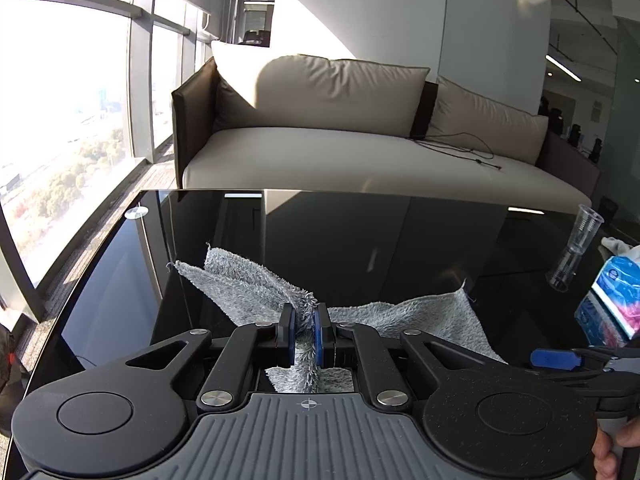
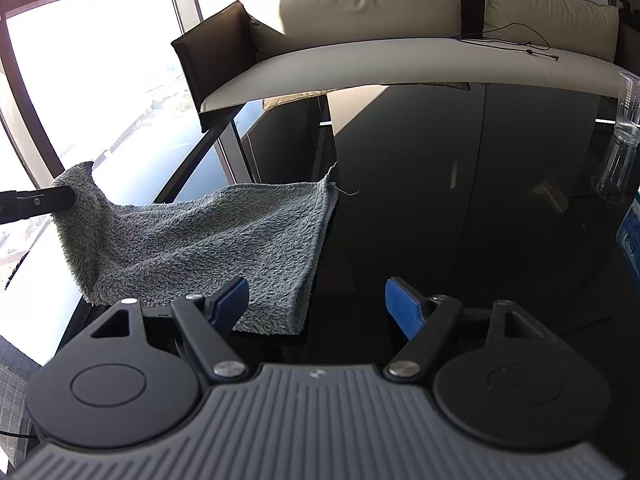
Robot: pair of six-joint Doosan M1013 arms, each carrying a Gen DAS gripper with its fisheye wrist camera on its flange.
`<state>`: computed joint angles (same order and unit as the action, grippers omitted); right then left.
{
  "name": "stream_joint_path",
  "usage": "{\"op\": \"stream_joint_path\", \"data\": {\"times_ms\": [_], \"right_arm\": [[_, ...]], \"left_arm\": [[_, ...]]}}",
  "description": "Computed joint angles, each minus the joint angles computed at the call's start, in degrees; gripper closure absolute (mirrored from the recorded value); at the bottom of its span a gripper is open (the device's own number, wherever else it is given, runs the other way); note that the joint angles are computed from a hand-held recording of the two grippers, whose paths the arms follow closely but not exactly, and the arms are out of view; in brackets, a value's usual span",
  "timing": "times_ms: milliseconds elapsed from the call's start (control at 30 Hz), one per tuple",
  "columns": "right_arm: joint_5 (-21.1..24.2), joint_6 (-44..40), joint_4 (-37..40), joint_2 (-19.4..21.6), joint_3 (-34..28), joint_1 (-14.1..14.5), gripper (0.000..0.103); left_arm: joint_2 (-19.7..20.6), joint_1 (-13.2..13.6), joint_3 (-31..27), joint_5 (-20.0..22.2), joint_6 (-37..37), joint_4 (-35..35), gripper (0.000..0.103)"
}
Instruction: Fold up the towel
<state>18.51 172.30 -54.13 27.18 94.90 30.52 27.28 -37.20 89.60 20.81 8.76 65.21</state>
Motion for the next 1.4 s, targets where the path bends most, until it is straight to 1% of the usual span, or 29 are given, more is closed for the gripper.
{"op": "stream_joint_path", "data": {"times_ms": [133, 233, 367, 433, 500, 567, 633, 733, 867, 967, 1100, 1167, 1400], "right_arm": [[-0.38, 0.80, -0.06, -0.22, 0.28, -0.33, 0.025], [-0.91, 0.89, 0.54, -0.40, 0.48, -0.63, 0.025], [-1.24, 0.82, 1.28, -0.46, 0.58, -0.91, 0.025], [-1.33, 0.77, 1.66, -0.55, 0.68, -1.06, 0.025], [-1.47, 1.47, 1.19, -0.66, 0.79, -1.19, 0.025], [-1.60, 1.61, 1.28, -0.73, 0.86, -1.33, 0.025], [-1.58, 0.73, 2.30, -0.74, 0.84, -1.45, 0.025], [-1.35, -0.48, 3.18, -0.61, 0.68, -1.47, 0.025], [-1.31, -0.34, 3.03, -0.61, 0.68, -1.44, 0.025], [-1.46, 0.05, 2.89, -0.71, 0.85, -1.48, 0.025], [-1.02, 1.54, 1.26, -0.86, 1.06, -1.50, 0.025], [-0.52, 2.56, 0.04, -0.89, 1.11, -1.49, 0.025], [0.34, 7.61, -4.28, -1.28, 1.72, -1.88, 0.025]], "left_arm": [[0.66, -0.70, -1.01, -0.56, 1.18, -0.09, 0.095], [1.26, -1.14, -1.99, -0.77, 3.82, -2.40, 0.095], [2.02, -1.81, -2.93, -1.31, 4.42, -2.49, 0.095], [2.51, -1.99, -3.51, -1.59, 6.00, -4.18, 0.095], [2.84, -2.19, -3.94, -1.69, 5.93, -3.89, 0.095], [2.98, -2.36, -4.04, -1.97, 4.48, -2.07, 0.095], [3.11, -2.41, -4.36, -2.04, 5.80, -3.20, 0.095], [3.18, -2.59, -4.50, -2.26, 5.32, -2.64, 0.095], [3.19, -2.88, -4.35, -2.97, 2.98, 0.30, 0.095], [3.30, -3.17, -4.38, -4.67, 2.41, 2.25, 0.095], [3.71, -3.68, -4.66, -6.30, 5.27, 1.67, 0.095], [4.14, -3.89, -5.05, -6.80, 8.56, -1.21, 0.095], [5.06, -4.47, -5.59, -8.24, 15.66, -6.58, 0.095]]}}
